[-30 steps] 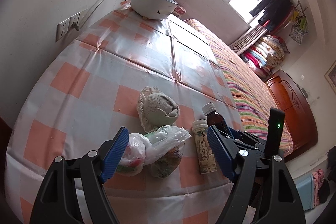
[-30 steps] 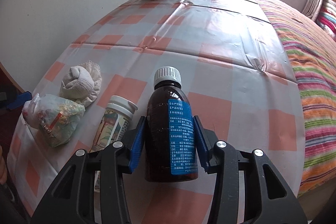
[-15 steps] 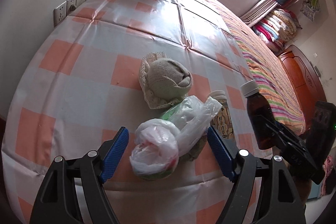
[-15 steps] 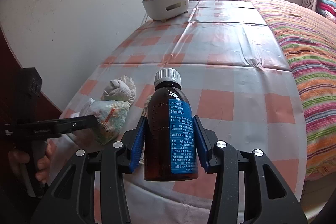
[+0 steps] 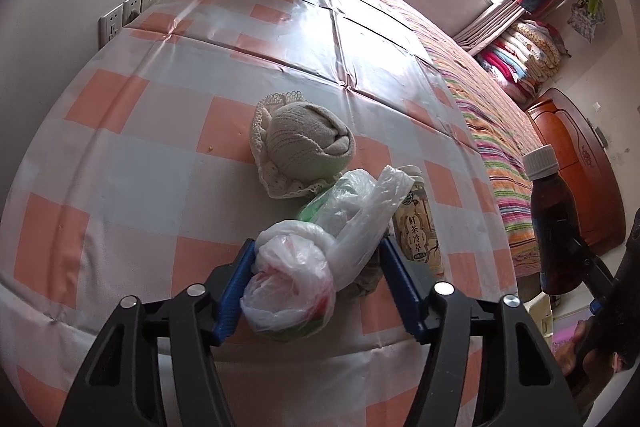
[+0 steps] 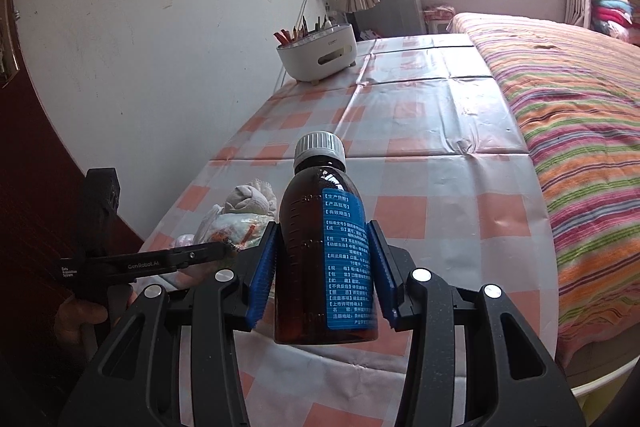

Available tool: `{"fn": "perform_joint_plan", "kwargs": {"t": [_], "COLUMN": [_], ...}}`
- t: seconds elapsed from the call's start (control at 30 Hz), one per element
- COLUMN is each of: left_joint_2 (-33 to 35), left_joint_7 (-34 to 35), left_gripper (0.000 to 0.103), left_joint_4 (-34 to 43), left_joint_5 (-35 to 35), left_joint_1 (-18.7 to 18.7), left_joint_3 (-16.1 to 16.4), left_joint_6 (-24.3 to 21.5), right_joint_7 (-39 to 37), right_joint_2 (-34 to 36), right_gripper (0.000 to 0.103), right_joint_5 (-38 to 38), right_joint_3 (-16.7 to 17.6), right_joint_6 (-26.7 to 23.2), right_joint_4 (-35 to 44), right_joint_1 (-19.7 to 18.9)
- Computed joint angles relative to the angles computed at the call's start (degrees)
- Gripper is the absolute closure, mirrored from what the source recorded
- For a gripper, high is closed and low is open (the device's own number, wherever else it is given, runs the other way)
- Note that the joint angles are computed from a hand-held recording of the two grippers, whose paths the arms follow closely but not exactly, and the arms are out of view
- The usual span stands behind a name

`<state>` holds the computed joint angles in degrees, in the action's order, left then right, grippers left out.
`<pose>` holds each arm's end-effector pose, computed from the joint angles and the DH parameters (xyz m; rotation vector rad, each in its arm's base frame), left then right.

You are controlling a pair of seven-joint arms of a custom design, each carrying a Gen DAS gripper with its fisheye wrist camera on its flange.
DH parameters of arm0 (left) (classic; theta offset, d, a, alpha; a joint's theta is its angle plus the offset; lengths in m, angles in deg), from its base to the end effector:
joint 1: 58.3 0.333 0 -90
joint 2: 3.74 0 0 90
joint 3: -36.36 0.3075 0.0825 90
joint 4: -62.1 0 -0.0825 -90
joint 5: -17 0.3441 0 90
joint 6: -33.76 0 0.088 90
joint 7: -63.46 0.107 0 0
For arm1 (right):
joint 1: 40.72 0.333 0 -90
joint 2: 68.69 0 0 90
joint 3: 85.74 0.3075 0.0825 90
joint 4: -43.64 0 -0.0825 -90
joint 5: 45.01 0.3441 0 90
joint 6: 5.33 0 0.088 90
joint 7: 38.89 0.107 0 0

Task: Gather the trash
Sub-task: 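Grasp the white plastic bag bundle with the left tool, then carry the brown bottle into the cream bin and open the right tool while the left tool carries the bag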

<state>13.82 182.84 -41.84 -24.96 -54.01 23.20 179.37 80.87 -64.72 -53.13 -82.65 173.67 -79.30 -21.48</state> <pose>0.6252 -0.0758 0.4314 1.9523 -2.1843 1.0872 0.5194 0.2258 0.4965 -1.6108 1.5966 -0.4322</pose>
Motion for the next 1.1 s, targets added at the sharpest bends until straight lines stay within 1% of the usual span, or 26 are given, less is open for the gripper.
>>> {"fn": "perform_joint_plan", "kwargs": {"t": [0.07, 0.17, 0.2, 0.33, 0.37, 0.4, 0.5, 0.53, 0.57, 0.6, 0.67, 0.77, 0.8, 0.87, 0.93, 0.97, 1.03, 1.1], "left_joint_2": [-0.50, -1.96, -2.37, -4.43, -4.92, -5.34, -6.50, -6.87, -7.19, -7.55, -8.37, -9.38, -9.70, -10.33, -11.16, -11.62, -12.58, -13.26], "left_joint_7": [0.49, 2.59, 3.31, 7.89, 9.29, 10.41, 13.03, 13.70, 14.20, 14.72, 16.28, 18.07, 18.49, 19.67, 21.15, 22.09, 24.04, 26.16], "left_gripper": [0.050, 0.052, 0.052, 0.055, 0.055, 0.055, 0.055, 0.055, 0.055, 0.055, 0.055, 0.055, 0.055, 0.055, 0.055, 0.055, 0.055, 0.055], "left_joint_4": [-0.75, -2.78, -3.16, -4.90, -5.19, -5.51, -6.14, -6.47, -6.69, -6.93, -7.66, -8.55, -8.79, -9.40, -10.10, -10.44, -11.32, -11.89], "left_joint_5": [-0.25, -1.78, -2.58, -8.40, -10.15, -11.46, -14.46, -15.16, -15.50, -16.07, -17.77, -18.98, -19.13, -20.08, -20.65, -21.39, -22.95, -24.53], "left_joint_1": [-0.16, -0.38, -0.36, 0.07, 0.14, -0.01, -0.71, -1.03, -1.38, -1.70, -2.15, -3.07, -3.33, -3.87, -4.41, -4.65, -5.25, -5.96], "left_joint_3": [-0.15, -0.63, -0.82, -1.52, -1.56, -1.47, -0.96, -0.75, -0.52, -0.36, -0.07, 0.50, 0.69, 0.95, 1.22, 1.31, 1.55, 1.76], "left_joint_6": [1.14, 4.57, 5.14, 7.05, 7.22, 7.46, 7.23, 7.30, 7.27, 7.25, 7.06, 6.87, 6.40, 6.21, 5.66, 5.32, 5.01, 4.85], "right_joint_7": [0.98, 4.37, 3.82, 8.14, 11.46, 13.12, 16.03, 19.95, 19.86, 21.22, 24.88, 25.57, 26.39, 25.57, 25.37, 24.82, 24.15, 23.54], "right_joint_2": [-0.93, -2.20, -2.57, -4.31, -4.91, -5.42, -6.74, -7.51, -7.85, -8.61, -9.92, -11.72, -13.05, -14.93, -17.15, -18.26, -19.99, -22.53], "right_gripper": [0.061, 0.061, 0.061, 0.061, 0.061, 0.061, 0.061, 0.061, 0.061, 0.061, 0.061, 0.061, 0.061, 0.061, 0.061, 0.061, 0.061, 0.061], "right_joint_5": [-0.96, -4.38, -3.76, -8.18, -11.79, -13.55, -16.37, -20.26, -20.14, -21.50, -25.10, -25.14, -25.45, -24.11, -22.94, -22.17, -20.68, -19.10], "right_joint_3": [-0.44, -1.17, -0.77, -0.52, -0.16, 0.37, 2.45, 4.20, 4.71, 5.92, 9.76, 12.89, 14.93, 15.30, 17.15, 15.93, 16.66, 16.23], "right_joint_6": [0.74, 1.77, 2.11, 3.48, 3.90, 4.18, 4.81, 5.24, 5.40, 5.70, 6.17, 7.22, 7.86, 8.77, 9.78, 10.04, 11.01, 11.77], "right_joint_4": [-1.06, -2.35, -2.84, -4.85, -5.44, -5.94, -7.28, -7.86, -8.27, -9.02, -9.99, -12.02, -13.36, -15.67, -18.16, -19.62, -21.85, -25.00], "right_joint_1": [0.13, 0.07, -0.33, -1.76, -2.90, -3.86, -6.84, -9.47, -10.10, -11.80, -16.70, -20.58, -23.21, -24.13, -26.72, -25.79, -27.26, -27.74]}}
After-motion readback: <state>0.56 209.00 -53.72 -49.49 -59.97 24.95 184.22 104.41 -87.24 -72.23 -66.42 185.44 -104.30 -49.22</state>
